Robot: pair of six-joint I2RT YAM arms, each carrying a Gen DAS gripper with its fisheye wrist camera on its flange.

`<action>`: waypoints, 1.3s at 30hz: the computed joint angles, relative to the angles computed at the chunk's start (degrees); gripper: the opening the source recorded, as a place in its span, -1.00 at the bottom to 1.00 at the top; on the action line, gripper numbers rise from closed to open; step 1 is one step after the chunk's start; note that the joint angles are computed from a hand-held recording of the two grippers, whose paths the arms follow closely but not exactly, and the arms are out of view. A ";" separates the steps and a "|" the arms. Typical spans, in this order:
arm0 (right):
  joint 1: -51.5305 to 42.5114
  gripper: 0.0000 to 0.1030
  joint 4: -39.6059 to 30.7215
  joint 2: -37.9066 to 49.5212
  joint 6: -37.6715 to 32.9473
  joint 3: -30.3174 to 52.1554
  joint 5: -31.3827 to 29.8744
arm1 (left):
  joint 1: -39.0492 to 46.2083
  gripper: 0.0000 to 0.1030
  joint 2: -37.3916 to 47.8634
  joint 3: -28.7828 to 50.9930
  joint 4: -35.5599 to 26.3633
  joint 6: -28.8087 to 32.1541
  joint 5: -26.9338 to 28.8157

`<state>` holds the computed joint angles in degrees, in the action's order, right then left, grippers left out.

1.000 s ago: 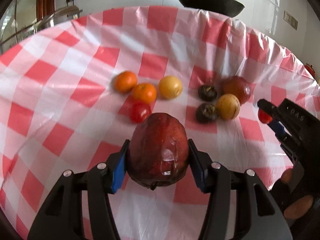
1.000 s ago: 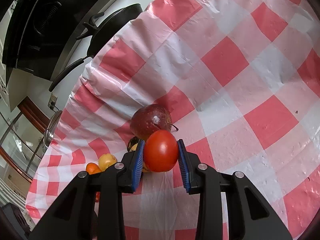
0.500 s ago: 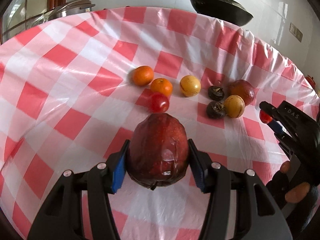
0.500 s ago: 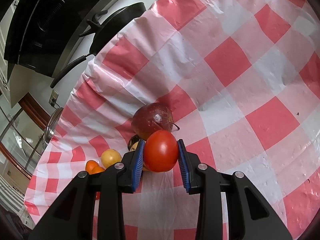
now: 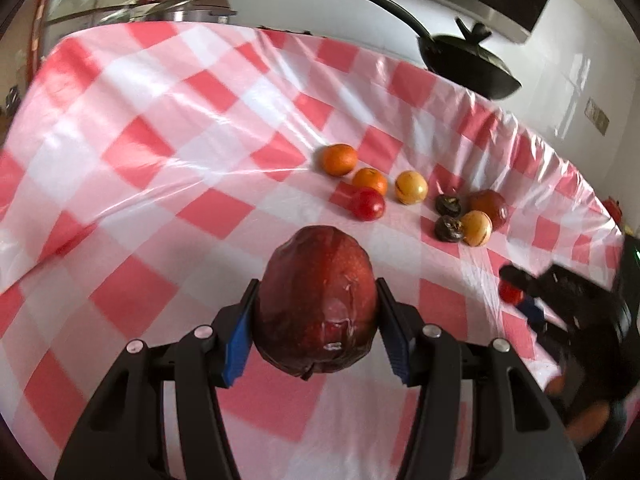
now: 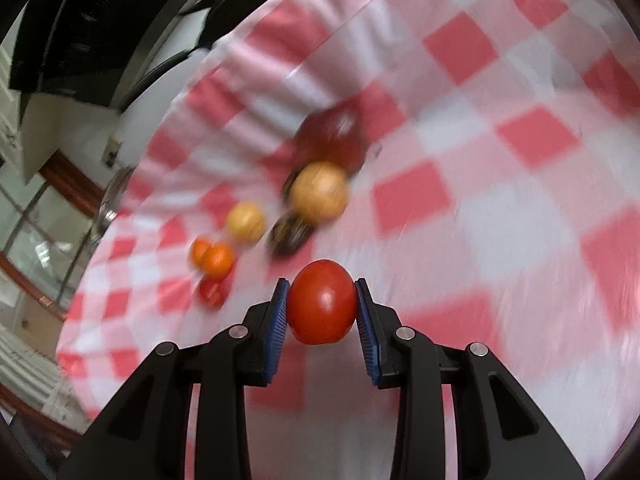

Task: Organize fruits
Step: 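Carry both fruits over the white box and open both tools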

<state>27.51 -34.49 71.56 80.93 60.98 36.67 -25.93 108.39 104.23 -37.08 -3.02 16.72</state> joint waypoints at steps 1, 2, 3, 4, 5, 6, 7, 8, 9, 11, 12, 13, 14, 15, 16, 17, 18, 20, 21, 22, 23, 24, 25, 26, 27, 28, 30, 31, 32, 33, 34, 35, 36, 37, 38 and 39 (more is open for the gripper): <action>3.64 -0.35 -0.97 0.96 2.17 1.19 1.58 | 0.67 0.08 -0.89 -1.15 0.43 -0.08 0.28; 5.38 -0.35 -1.77 1.71 2.94 2.19 2.34 | 1.67 0.08 -2.61 -3.35 1.36 -0.12 0.53; 7.95 -0.35 -2.81 2.91 3.70 3.77 3.27 | 2.51 0.08 -3.99 -5.22 2.26 0.00 0.79; 10.68 -0.35 -4.02 4.15 4.46 5.47 4.26 | 3.72 0.08 -6.05 -8.10 3.58 0.26 1.13; 12.49 -0.35 -5.09 4.95 4.95 6.75 5.04 | 4.74 0.08 -7.36 -9.81 3.93 0.58 1.26; 14.07 -0.35 -6.04 5.77 5.18 8.09 5.77 | 6.04 0.08 -9.01 -11.92 4.07 0.80 1.65; 16.43 -0.35 -7.57 6.93 5.56 10.03 6.93 | 7.28 0.08 -10.11 -13.11 3.41 0.88 2.34; 17.96 -0.35 -8.99 7.71 5.95 11.56 7.65 | 8.64 0.08 -10.96 -13.81 2.21 1.02 3.42; 19.34 -0.35 -10.07 8.25 6.23 12.71 8.29 | 10.01 0.08 -11.81 -14.43 1.12 1.38 4.72; 22.78 -0.35 -12.07 10.11 6.92 15.51 9.99 | 12.19 0.08 -14.05 -16.21 0.19 3.15 6.16; 24.18 -0.35 -13.50 11.25 7.26 17.18 10.81 | 13.07 0.08 -15.44 -17.24 0.13 4.37 6.25; 25.50 -0.35 -14.97 12.58 7.30 19.04 11.53 | 13.96 0.08 -16.84 -18.28 0.13 5.68 6.46; 26.65 -0.35 -16.19 13.75 7.49 20.53 12.06 | 15.06 0.08 -18.25 -19.47 0.15 7.05 7.11; 27.75 -0.35 -17.47 14.79 7.73 21.95 12.45 | 15.99 0.08 -19.38 -20.30 -0.04 8.18 7.77; 29.14 -0.35 -19.14 16.35 8.05 23.97 12.85 | 17.24 0.08 -20.71 -21.33 -0.35 9.60 8.49; 29.79 -0.35 -19.88 17.12 8.10 24.94 13.07 | 18.30 0.08 -21.75 -22.10 -0.74 10.68 8.87; 30.86 -0.35 -21.12 18.27 8.32 26.48 13.41 | 19.08 0.08 -22.44 -22.59 -1.14 11.36 9.19; 32.61 -0.35 -23.58 20.11 9.04 29.13 13.99 | 21.48 0.08 -23.85 -23.39 -2.69 13.44 11.00; 33.35 -0.35 -24.46 20.98 9.07 30.47 14.10 | 22.46 0.08 -24.55 -23.91 -3.11 14.60 11.73; 34.02 -0.35 -25.08 21.75 8.82 31.68 14.16 | 23.74 0.08 -25.75 -24.87 -3.31 16.42 12.15; 34.55 -0.35 -25.74 22.56 8.65 32.91 14.41 | 24.53 0.08 -26.52 -25.56 -3.29 17.55 12.39; 35.18 -0.35 -26.59 23.50 8.37 34.41 14.79 | 25.41 0.08 -27.44 -26.39 -3.27 18.71 12.73; 35.91 -0.35 -27.34 24.73 7.50 36.32 15.18 | 26.43 0.08 -28.28 -27.21 -3.33 19.94 13.24; 36.25 -0.35 -27.47 25.46 6.69 37.37 15.32 | 27.87 0.08 -29.12 -28.02 -3.59 21.65 14.00; 36.67 -0.35 -27.90 26.39 6.15 38.74 15.47 | 28.96 0.08 -29.62 -28.53 -3.93 22.82 14.61; 37.05 -0.35 -28.08 27.59 5.41 40.35 15.32 | 29.83 0.08 -29.89 -28.83 -4.27 23.69 15.19; 37.43 -0.35 -27.33 29.61 3.34 42.74 14.42 | 32.25 0.08 -30.30 -29.35 -5.20 26.01 16.65; 37.60 -0.35 -27.23 30.58 2.43 43.88 14.04 | 32.92 0.08 -30.43 -29.48 -5.37 26.62 16.89; 37.91 -0.35 -27.30 32.47 0.97 46.13 13.49 | 34.12 0.08 -30.62 -29.73 -5.53 27.68 17.42; 38.18 -0.35 -27.26 34.06 -0.44 48.05 12.90 | 35.38 0.08 -30.80 -29.95 -5.53 28.76 18.00; 38.42 -0.35 -27.12 35.51 -1.93 49.75 12.24 | 36.68 0.08 -30.85 -30.06 -5.55 29.77 18.62; 38.74 -0.35 -27.36 37.72 -3.80 52.54 11.59 | 37.66 0.08 -30.84 -30.09 -5.66 30.46 19.12; 39.11 -0.35 -27.73 39.62 -5.41 55.02 11.24 | 39.30 0.08 -30.78 -30.10 -5.91 31.63 20.00; 39.44 -0.35 -28.15 41.60 -7.17 57.68 10.93 | 40.72 0.08 -30.70 -30.13 -6.13 32.56 20.80; 39.76 -0.35 -28.49 43.88 -9.15 60.79 10.39 | 41.79 0.08 -30.72 -30.23 -6.30 33.17 21.37; 40.01 -0.35 -28.76 46.08 -10.94 63.83 9.68 | 43.65 0.08 -30.37 -30.14 -6.68 34.36 22.42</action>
